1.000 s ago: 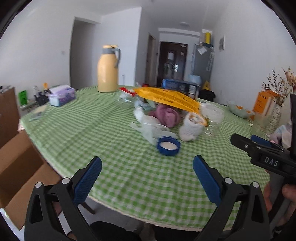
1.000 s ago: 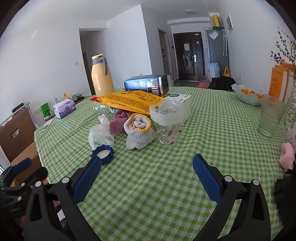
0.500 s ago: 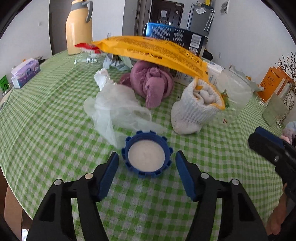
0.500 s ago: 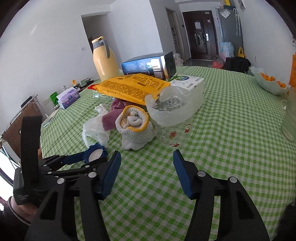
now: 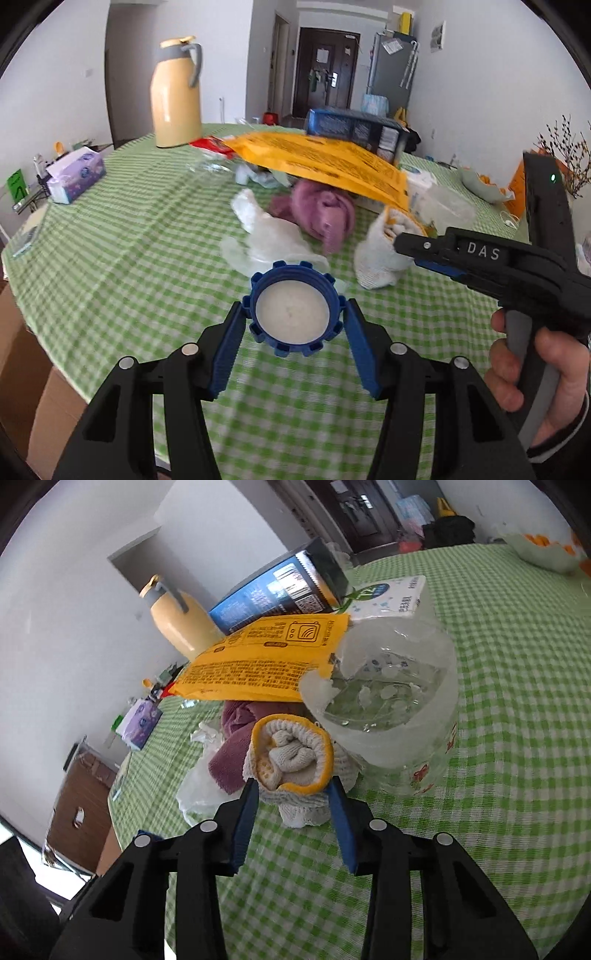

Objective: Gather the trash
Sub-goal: 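Grasp the blue-rimmed bottle cap with the left tool while the right tool grasps the white knit cup, then carry the cap and knit cup to the cardboard box and open both tools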

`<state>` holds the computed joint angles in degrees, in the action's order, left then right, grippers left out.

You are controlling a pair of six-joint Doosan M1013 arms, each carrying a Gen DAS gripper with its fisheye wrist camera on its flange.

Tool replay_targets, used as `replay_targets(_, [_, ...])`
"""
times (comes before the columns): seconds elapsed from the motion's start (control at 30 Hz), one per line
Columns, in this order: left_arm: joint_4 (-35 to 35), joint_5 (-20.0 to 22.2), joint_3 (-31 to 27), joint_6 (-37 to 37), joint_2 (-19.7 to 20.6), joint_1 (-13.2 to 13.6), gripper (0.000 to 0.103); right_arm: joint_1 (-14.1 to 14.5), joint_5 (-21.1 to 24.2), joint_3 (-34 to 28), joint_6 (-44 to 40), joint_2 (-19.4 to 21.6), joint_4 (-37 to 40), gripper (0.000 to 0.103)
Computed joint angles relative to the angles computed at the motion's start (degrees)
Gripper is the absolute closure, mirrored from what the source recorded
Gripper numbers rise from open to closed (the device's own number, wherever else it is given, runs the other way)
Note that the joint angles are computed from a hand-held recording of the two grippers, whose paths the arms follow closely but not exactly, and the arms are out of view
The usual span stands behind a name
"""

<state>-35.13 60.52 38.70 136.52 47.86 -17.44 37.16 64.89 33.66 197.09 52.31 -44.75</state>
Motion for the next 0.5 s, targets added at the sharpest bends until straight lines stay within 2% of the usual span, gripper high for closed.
replay_targets(0.03, [0.3,0.3,-1.0,-0.4,0.4,0.3,0.051,0.0,0.8,-0.6,1.6,0.4,-0.8,0.067])
replay_targets(0.1, [1.1,0.9,-3.0,-1.4,1.4,0.8,0.051,0.1,1.2,-1.0,4.2,0.6,-2.5,0.081])
replay_targets(0.13, [1.6,1.1,-3.7,-1.8,1.8,0.9,0.051,0.2,3.2,-2.4,4.1,1.4,-2.6,0.094])
replay_targets(0.27, [2.6,2.9,-6.7,-4.3,3.3,1.6,0.051,0.3,3.8,-2.7,3.3,1.4,-3.0,0.097])
replay_targets(0.33, [2.1,2.4,-6.7,-4.1,3.2,1.9,0.051,0.7,4.8,-3.8,2.4,1.9,-3.6,0.097])
replay_targets(0.5, [-0.5,0.6,-6.8,-3.8,3.0,2.9,0.051,2.2,8.7,-11.1,-4.2,5.1,-7.6,0.098])
